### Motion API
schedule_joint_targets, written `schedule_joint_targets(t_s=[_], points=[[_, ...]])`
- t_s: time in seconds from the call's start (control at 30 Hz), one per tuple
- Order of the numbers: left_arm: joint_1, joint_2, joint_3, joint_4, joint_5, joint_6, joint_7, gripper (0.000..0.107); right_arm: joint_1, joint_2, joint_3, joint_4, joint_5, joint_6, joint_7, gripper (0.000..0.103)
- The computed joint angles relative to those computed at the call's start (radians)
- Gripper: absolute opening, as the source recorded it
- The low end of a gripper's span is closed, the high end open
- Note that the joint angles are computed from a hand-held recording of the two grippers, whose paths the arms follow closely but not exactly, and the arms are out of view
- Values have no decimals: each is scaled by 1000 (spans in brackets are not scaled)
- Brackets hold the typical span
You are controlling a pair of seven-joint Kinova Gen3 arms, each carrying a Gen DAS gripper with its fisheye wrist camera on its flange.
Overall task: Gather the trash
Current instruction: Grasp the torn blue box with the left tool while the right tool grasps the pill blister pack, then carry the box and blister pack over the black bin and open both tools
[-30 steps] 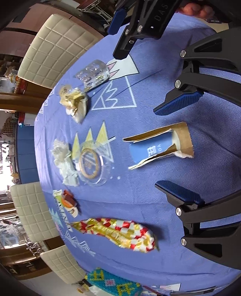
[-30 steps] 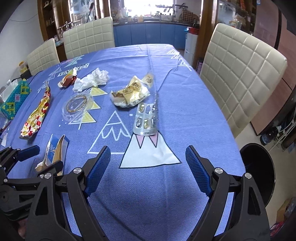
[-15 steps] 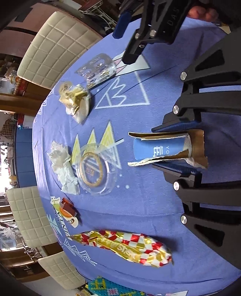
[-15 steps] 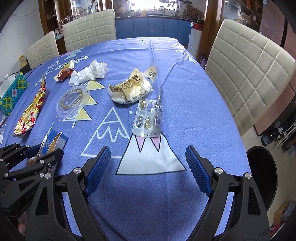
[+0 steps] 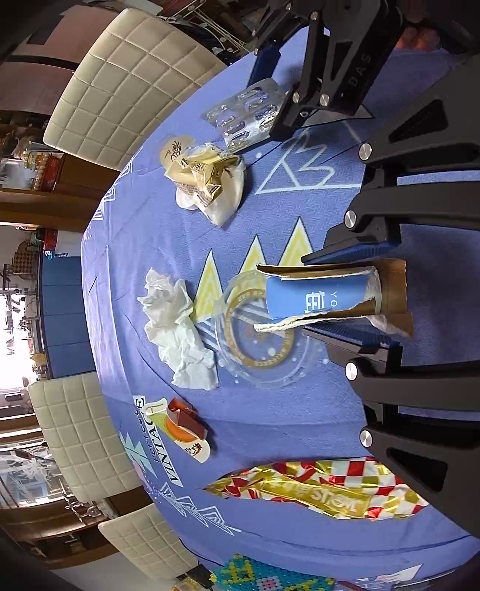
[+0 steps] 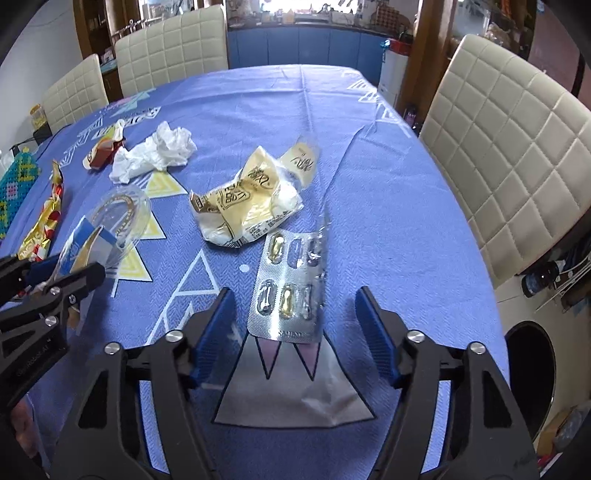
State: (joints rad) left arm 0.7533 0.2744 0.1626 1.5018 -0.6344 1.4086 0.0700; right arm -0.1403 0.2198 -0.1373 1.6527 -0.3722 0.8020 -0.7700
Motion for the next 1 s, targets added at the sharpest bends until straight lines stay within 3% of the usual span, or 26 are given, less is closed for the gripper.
schedule_joint_targets(t_s=[0.17, 0.33, 0.73, 1.0], points=[[-9, 1, -5, 10, -9, -15, -4, 31, -4, 4, -6, 13, -3, -25, 6, 64], [-12, 6, -6, 4, -11, -23, -13, 31, 15, 2, -12, 12, -36, -6, 51, 40], [30, 33, -4, -68, -24, 28, -46, 31, 71, -37, 17, 30, -122, 48, 134, 37], [88, 93, -16, -181, -60, 61, -113, 31, 122, -79, 59, 48, -173, 63, 192, 37]])
